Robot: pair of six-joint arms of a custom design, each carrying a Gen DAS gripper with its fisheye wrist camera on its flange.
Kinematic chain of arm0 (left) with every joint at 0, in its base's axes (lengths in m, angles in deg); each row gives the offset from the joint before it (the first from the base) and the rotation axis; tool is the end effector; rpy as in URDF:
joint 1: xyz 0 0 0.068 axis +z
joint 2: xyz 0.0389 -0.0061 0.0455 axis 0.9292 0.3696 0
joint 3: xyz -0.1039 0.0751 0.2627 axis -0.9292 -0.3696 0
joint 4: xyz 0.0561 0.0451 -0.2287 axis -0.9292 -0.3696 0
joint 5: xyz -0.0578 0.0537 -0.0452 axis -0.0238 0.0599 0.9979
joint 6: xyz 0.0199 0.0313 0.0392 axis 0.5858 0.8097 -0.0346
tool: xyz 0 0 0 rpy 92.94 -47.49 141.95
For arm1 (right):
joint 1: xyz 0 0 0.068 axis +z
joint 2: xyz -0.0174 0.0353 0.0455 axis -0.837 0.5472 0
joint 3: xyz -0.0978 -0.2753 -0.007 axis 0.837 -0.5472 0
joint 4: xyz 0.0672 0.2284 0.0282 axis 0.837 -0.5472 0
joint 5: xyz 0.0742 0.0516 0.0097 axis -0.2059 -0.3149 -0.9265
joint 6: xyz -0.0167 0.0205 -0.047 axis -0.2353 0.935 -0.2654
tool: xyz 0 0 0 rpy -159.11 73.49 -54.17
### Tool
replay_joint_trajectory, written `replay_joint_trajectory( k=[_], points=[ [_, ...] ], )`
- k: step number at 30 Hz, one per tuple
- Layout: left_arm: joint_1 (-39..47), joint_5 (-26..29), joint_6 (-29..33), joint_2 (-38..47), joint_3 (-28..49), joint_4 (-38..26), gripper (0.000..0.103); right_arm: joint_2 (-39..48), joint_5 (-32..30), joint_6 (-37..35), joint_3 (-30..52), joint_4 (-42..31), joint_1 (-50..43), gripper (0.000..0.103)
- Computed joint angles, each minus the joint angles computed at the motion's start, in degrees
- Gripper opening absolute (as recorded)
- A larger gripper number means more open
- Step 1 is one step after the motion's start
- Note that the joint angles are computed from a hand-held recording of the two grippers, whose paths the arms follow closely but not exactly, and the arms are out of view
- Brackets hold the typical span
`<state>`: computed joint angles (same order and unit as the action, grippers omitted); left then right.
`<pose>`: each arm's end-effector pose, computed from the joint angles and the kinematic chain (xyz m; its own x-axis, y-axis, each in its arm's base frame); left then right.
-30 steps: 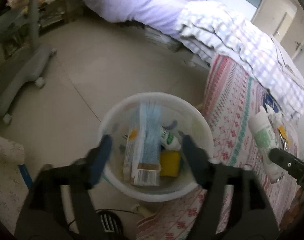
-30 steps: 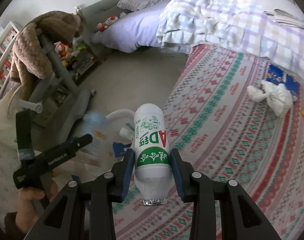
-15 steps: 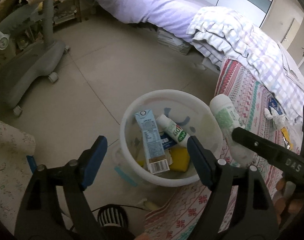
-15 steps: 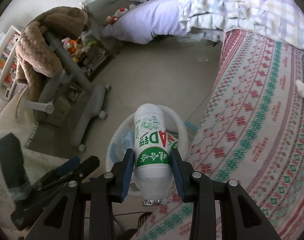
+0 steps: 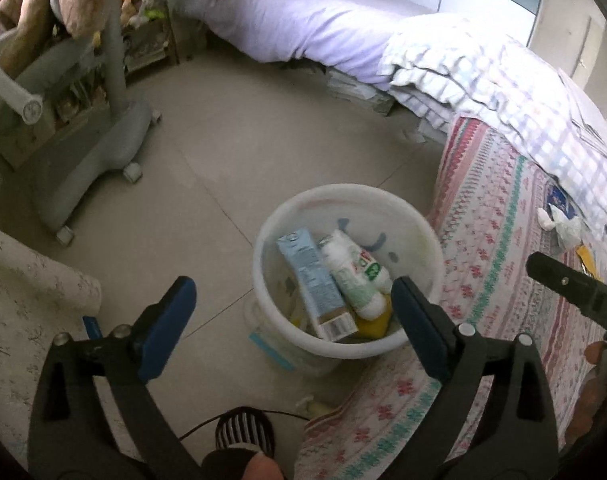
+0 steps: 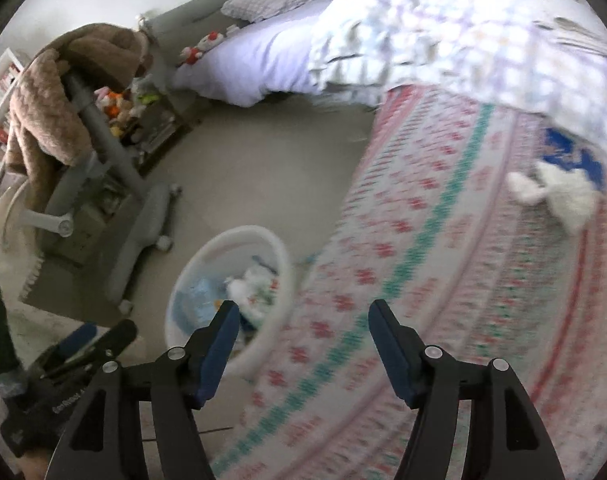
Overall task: Collect trash
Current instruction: 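Move the right tool to the bed and grasp the yellow plastic bag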
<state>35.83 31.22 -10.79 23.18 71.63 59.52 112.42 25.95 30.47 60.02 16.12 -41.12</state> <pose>0.1943 -0.1049 0.1315 -0.7661 -0.3281 -0.5527 -0.3817 0.9241 -0.0196 0.3238 0.1031 0.1236 -0.8725 -0.1022 -0.4779 -0.2973 0.8871 0.3531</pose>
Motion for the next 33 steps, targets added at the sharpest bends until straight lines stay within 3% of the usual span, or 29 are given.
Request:
replay_joint_trajectory(
  k=[13,18,29,31,33],
  points=[
    [-12.1,-6.5,-7.1,4.8,11.8,-11.0,0.098,-12.8,-3.0,-11.4,-7.4,-5.8,-16.8,0.078],
    [-15.9,-8.7,-7.9,9.3,17.8,-14.6,0.098,-12.7,-4.0,-16.0,-6.0,-8.6,-22.8,0.078],
    [-17.7,-7.5,-6.5,18.1,27.8,-14.3,0.102,-8.0,-5.9,-21.7,0.3,-13.1,-34.1,0.080],
    [-18.2,-7.3,-6.3,19.7,29.8,-14.1,0.102,-6.0,-5.2,-21.7,2.7,-14.1,-36.2,0.089],
    [-18.6,-6.9,-5.8,21.4,31.9,-13.5,0.102,-4.3,-5.8,-21.5,4.8,-14.8,-38.3,0.090]
  ],
)
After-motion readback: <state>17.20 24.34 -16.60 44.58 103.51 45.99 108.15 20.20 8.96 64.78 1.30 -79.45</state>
